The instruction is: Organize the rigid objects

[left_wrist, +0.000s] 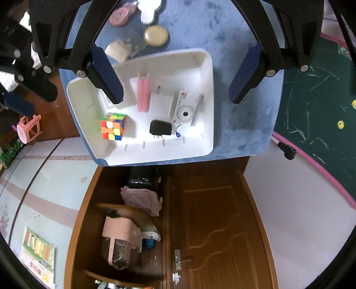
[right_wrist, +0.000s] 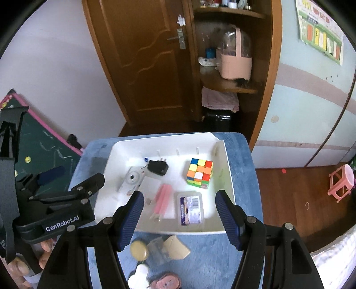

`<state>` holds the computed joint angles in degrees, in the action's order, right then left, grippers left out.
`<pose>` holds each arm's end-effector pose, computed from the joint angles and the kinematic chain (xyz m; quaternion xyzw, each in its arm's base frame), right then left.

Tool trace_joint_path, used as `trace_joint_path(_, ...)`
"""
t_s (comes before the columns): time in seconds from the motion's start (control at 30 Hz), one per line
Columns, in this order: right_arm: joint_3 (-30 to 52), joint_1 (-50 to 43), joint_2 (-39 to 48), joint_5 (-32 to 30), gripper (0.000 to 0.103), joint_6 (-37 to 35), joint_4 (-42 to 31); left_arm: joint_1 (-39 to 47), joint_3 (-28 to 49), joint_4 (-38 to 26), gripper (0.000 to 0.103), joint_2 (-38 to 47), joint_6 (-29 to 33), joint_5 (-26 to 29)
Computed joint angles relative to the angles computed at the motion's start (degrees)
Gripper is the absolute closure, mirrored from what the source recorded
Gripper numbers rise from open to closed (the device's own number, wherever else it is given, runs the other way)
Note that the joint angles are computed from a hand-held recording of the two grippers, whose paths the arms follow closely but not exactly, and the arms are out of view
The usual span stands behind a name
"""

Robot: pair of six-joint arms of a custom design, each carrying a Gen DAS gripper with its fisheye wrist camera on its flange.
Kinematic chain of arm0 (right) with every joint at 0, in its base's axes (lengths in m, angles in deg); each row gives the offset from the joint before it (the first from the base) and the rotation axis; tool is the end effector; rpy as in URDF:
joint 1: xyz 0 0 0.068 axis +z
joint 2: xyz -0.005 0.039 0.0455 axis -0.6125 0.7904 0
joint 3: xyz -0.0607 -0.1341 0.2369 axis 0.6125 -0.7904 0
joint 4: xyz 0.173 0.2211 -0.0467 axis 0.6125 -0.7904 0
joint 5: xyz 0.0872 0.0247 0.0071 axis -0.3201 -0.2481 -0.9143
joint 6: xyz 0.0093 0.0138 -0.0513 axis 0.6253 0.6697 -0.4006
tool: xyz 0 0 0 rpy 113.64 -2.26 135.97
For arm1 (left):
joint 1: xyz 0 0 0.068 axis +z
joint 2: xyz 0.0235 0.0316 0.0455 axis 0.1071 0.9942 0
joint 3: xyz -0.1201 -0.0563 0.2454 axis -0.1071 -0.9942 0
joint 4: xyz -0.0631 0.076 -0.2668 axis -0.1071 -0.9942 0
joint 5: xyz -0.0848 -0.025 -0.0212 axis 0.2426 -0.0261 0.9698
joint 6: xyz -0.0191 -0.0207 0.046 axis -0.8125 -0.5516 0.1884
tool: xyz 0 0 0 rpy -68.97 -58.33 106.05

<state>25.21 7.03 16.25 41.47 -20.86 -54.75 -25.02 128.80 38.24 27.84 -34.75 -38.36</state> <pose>0.2078 0.1789 0.2763 0.2381 0.9145 -0.0144 0.3268 0.3185 -0.1935 0.2749 0.2929 0.9074 -0.0789 0.2909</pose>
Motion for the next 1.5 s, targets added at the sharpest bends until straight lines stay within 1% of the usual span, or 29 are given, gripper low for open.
trace_joint_path(0.07, 0.41, 3.01, -0.61, 1.41, 0.035, 2.48, -1.89, 0.76, -4.12, 0.56, 0.007, -4.70, 0.95, 0.78)
trace_joint_path(0.2, 1.46, 10.12, -1.83, 4.58, 0.035, 8.85, -6.68, 2.22, -9.42, 0.05, 0.007, -11.58, 1.81, 1.89)
trace_joint_path(0.27, 2.20, 13.50, -2.15, 6.03, 0.035, 12.23, -9.48, 3.11, -11.37, -0.39, 0.007, -14.74, 1.76, 2.47)
trace_joint_path(0.4, 3.81, 20.53, -2.22, 9.02, 0.035, 20.70, -15.81, 5.63, -15.27, -1.21, 0.006, -20.84, 2.04, 5.30)
trace_joint_path(0.43, 3.93, 22.19, -2.34, 9.67, 0.035, 22.92, -17.18, 6.19, -16.23, -1.28, 0.006, -21.97, 2.36, 6.22)
trace_joint_path(0.5, 3.95, 25.47, -2.31, 10.73, 0.030, 27.37, -19.63, 7.08, -18.76, -0.99, 0.001, -24.43, 3.19, 6.89)
trace_joint_path(0.6, 3.57, 28.91, -1.77, 11.31, 0.029, 32.43, -22.02, 8.53, -22.99, -0.72, 0.001, -26.90, 4.15, 8.31)
trace_joint_path(0.73, 1.84, 32.42, 0.03, 9.86, 0.029, 37.96, -22.95, 10.41, -27.89, -0.66, 0.001, -27.68, 4.06, 9.30)
trace_joint_path(0.9, -2.52, 34.38, 2.08, 6.19, 0.029, 39.87, -17.54, 11.88, -33.90, 0.13, 0.001, -27.39, 3.98, 9.44)
trace_joint_path(1.07, -6.56, 35.54, 5.71, 2.37, 0.029, 40.10, -10.39, 10.23, -39.11, 2.42, 0.001, -27.16, 4.36, 8.15)
trace_joint_path(1.17, -9.04, 35.55, 8.63, 0.00, 0.029, 39.44, -4.58, 8.20, -41.71, 4.35, 0.001, -25.97, 5.15, 7.07)
trace_joint_path(1.33, -13.63, 35.21, 14.86, -4.80, 0.029, 36.97, 7.56, 5.15, -46.04, 8.76, 0.001, -22.60, 5.82, 6.33)
trace_joint_path(1.5, -15.84, 33.43, 20.94, -7.70, 0.029, 32.72, 17.44, 4.19, -47.09, 12.22, 0.001, -18.10, 5.48, 5.81)
